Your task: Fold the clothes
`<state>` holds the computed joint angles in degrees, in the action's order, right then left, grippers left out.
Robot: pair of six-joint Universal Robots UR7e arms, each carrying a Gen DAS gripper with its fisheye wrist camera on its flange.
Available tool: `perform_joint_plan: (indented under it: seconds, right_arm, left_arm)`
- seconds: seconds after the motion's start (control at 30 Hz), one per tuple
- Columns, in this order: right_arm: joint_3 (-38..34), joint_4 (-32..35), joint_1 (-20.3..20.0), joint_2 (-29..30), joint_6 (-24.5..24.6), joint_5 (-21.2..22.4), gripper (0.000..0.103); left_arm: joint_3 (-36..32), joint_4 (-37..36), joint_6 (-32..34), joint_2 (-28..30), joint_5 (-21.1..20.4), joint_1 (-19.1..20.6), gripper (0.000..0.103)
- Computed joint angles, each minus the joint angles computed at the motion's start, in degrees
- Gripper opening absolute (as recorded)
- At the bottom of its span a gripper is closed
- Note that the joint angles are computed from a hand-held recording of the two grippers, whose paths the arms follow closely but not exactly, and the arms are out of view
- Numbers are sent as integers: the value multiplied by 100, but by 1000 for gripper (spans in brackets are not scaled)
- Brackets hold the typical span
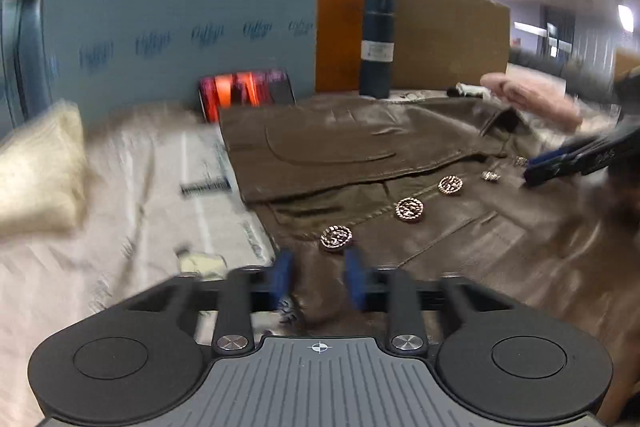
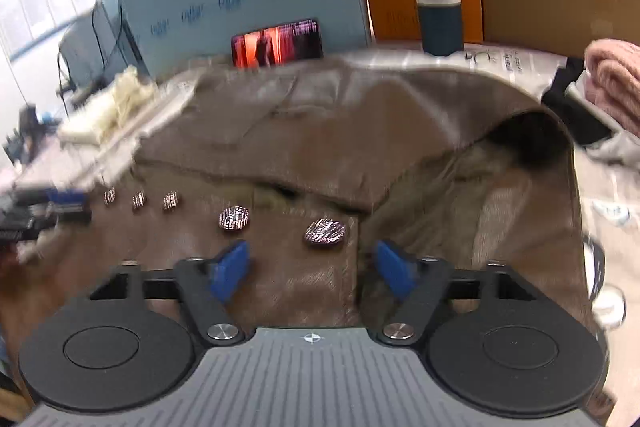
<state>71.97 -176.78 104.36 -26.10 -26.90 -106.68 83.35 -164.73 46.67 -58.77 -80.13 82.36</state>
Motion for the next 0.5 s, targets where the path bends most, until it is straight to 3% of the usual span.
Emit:
perform_joint_plan:
  seconds: [0.1, 0.23, 0.33, 0.5]
  right_arm:
    - [448, -635, 15, -81, -326, 47, 37]
    - [711, -1355, 44, -83, -437, -6, 6]
    - [716, -2066, 93, 40, -638, -225, 3]
    - [570, -1917, 73, 75, -443, -278, 4]
  left_arm:
    - [215, -338, 182, -79, -236, -3, 2]
    - [192, -793, 383, 50, -366, -64, 1]
    - [-24, -977, 578, 248, -376, -122, 1]
    - [-458, -615, 368, 485, 18, -138, 1]
